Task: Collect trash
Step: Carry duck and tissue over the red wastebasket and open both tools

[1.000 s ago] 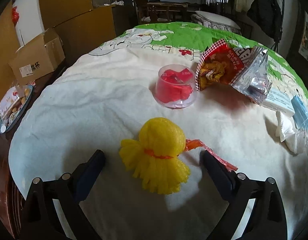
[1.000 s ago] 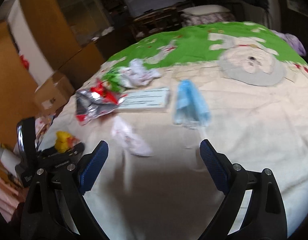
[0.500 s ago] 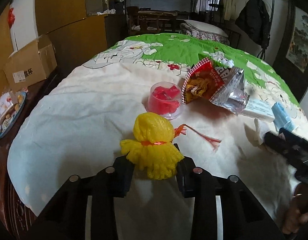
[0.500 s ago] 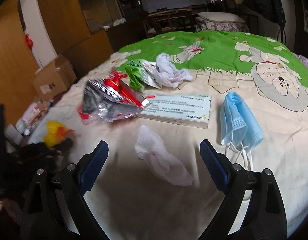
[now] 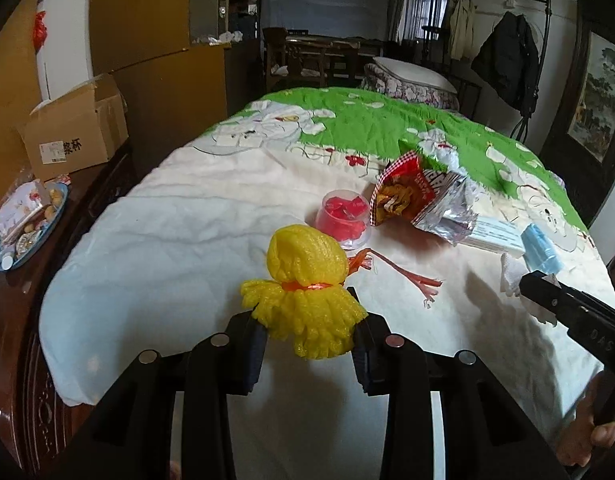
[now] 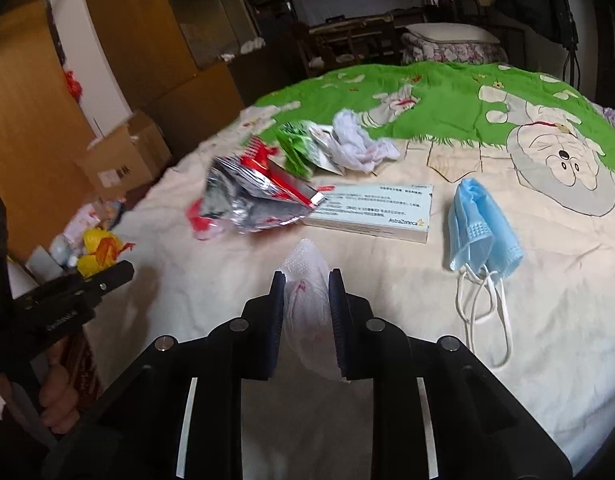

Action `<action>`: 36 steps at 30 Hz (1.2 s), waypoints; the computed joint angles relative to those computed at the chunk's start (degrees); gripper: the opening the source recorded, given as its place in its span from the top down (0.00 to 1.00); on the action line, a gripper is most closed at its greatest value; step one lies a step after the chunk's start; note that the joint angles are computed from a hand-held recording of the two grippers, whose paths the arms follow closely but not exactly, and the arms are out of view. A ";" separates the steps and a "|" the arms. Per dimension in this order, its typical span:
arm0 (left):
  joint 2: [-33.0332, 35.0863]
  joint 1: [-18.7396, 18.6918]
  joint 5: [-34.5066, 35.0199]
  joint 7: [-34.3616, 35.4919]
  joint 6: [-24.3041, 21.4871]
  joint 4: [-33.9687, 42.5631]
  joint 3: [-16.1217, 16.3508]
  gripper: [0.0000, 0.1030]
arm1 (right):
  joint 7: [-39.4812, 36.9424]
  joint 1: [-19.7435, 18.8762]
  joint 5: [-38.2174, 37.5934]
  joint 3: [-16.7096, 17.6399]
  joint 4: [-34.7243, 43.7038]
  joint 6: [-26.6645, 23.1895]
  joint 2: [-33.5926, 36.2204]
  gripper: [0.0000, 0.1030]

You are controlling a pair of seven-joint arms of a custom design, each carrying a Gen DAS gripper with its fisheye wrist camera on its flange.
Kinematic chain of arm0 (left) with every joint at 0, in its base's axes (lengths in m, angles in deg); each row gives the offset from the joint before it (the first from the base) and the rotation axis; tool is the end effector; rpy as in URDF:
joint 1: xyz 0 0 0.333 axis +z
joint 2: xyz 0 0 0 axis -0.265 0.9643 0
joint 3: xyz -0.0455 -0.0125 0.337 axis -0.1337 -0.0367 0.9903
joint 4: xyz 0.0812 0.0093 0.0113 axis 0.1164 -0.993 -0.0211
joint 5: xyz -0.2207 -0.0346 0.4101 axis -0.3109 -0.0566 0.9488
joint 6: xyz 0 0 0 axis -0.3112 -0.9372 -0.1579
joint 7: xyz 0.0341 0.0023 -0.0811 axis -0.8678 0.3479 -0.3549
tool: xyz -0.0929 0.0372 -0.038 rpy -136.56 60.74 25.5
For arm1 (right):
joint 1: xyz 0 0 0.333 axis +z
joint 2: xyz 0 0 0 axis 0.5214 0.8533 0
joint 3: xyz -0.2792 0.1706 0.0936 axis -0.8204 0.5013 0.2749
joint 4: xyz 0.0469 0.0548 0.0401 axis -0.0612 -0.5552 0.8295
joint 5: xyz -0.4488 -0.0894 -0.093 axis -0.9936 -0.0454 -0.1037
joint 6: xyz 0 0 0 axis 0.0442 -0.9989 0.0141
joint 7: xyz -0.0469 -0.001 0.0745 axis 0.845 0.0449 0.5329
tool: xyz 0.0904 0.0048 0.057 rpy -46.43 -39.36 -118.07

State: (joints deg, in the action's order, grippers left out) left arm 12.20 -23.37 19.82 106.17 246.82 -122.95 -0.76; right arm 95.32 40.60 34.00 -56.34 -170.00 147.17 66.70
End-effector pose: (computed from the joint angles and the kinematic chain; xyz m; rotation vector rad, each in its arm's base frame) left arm 0.6630 -0.2009 0.5208 -1.5314 2.0638 -0.9060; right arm 0.5857 0.1590 0.5002 -1.4045 1.8204 -0.5315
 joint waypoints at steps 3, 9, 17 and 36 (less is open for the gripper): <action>-2.55 0.47 -1.71 0.75 0.35 -2.27 0.08 0.65 | 1.24 -0.31 -1.09 0.64 -0.83 -0.07 -1.33 0.77; -7.49 1.86 -2.18 0.77 0.70 -7.10 0.60 0.64 | -2.86 2.64 3.57 0.16 -3.00 1.45 -4.28 0.77; -15.26 6.48 -0.21 -1.75 -2.39 -15.74 2.10 0.64 | -8.07 7.09 8.51 -0.13 -3.18 1.63 -5.12 0.77; -14.84 17.57 2.65 -6.26 -8.67 -21.95 6.91 0.11 | -46.61 16.95 43.18 5.22 17.71 -12.54 11.19 0.75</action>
